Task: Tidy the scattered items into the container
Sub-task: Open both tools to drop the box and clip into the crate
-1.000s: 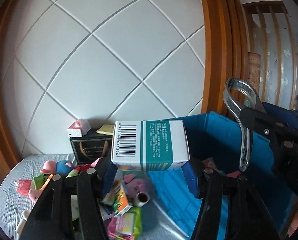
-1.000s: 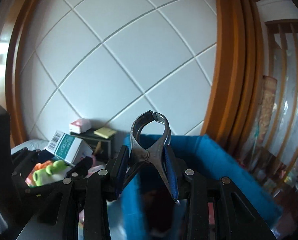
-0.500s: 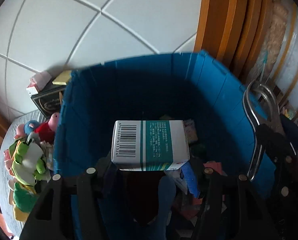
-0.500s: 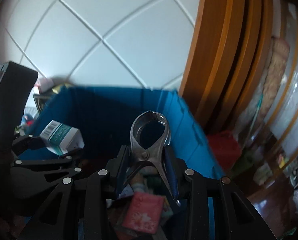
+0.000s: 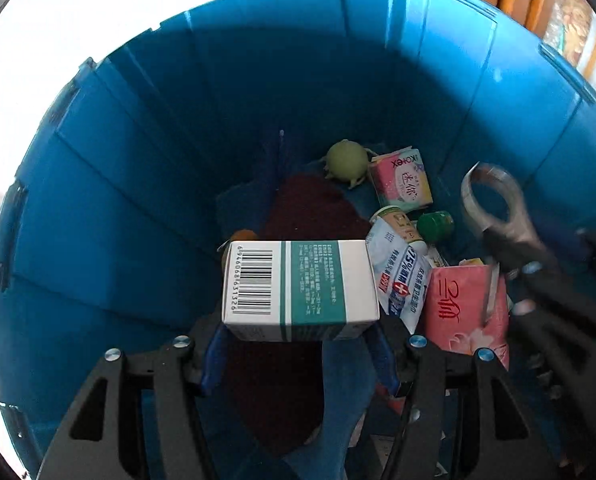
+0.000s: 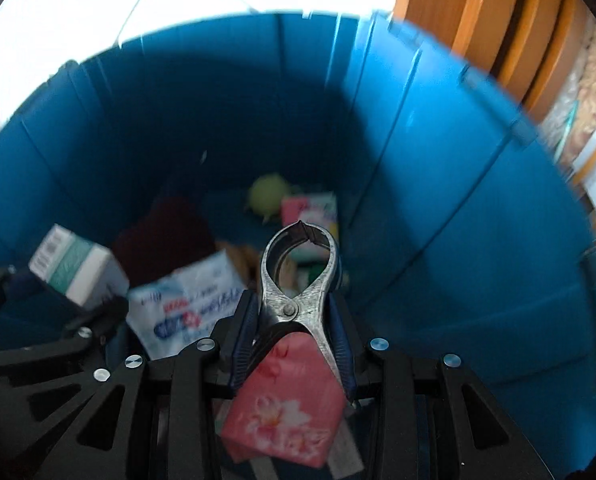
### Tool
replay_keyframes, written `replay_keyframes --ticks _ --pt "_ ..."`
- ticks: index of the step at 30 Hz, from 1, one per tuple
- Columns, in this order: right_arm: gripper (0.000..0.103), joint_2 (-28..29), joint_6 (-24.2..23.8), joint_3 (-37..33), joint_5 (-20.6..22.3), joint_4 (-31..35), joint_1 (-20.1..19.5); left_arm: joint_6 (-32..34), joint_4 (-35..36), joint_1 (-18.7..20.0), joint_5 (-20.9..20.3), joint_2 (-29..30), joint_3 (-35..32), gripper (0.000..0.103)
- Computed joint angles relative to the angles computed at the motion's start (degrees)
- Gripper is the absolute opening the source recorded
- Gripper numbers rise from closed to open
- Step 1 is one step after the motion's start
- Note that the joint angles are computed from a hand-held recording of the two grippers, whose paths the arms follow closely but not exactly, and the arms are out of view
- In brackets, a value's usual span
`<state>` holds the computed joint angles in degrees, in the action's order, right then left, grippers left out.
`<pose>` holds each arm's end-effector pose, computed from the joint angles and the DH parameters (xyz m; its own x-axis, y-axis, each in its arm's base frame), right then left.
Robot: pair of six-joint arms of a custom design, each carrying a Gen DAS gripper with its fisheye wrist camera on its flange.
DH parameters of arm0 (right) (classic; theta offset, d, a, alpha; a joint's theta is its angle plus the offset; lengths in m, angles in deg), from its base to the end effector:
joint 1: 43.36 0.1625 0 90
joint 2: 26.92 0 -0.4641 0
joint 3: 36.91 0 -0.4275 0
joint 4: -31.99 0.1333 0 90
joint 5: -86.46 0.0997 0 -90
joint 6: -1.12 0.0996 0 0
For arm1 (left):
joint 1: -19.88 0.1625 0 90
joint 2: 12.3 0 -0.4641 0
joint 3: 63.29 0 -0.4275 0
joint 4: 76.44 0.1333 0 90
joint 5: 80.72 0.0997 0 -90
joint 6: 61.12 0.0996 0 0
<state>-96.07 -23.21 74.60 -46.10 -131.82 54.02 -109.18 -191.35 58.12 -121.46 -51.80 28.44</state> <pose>0.1430 -0.5909 0.2976 -0.6618 -0.1159 0.7407 -0.4195 0.8761 -0.2377 -0.4038 -0.5841 0.0163 -0.6065 0.0774 -0.7913 0.3691 0.9089 -0.1940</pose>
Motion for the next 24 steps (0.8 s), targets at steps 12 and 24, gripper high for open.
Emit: replay_keyframes --ticks 12,24 --pt "0.036 1.0 2.56 -2.56 -1.9 4.11 -0.54 0.24 -0.34 -0.23 0.44 -0.18 0.38 0.072" --pt "0.042 0.12 3.61 -3.36 0.06 3.25 -0.15 0.37 -2.44 -0.15 2.19 -0.73 1.01 0.08"
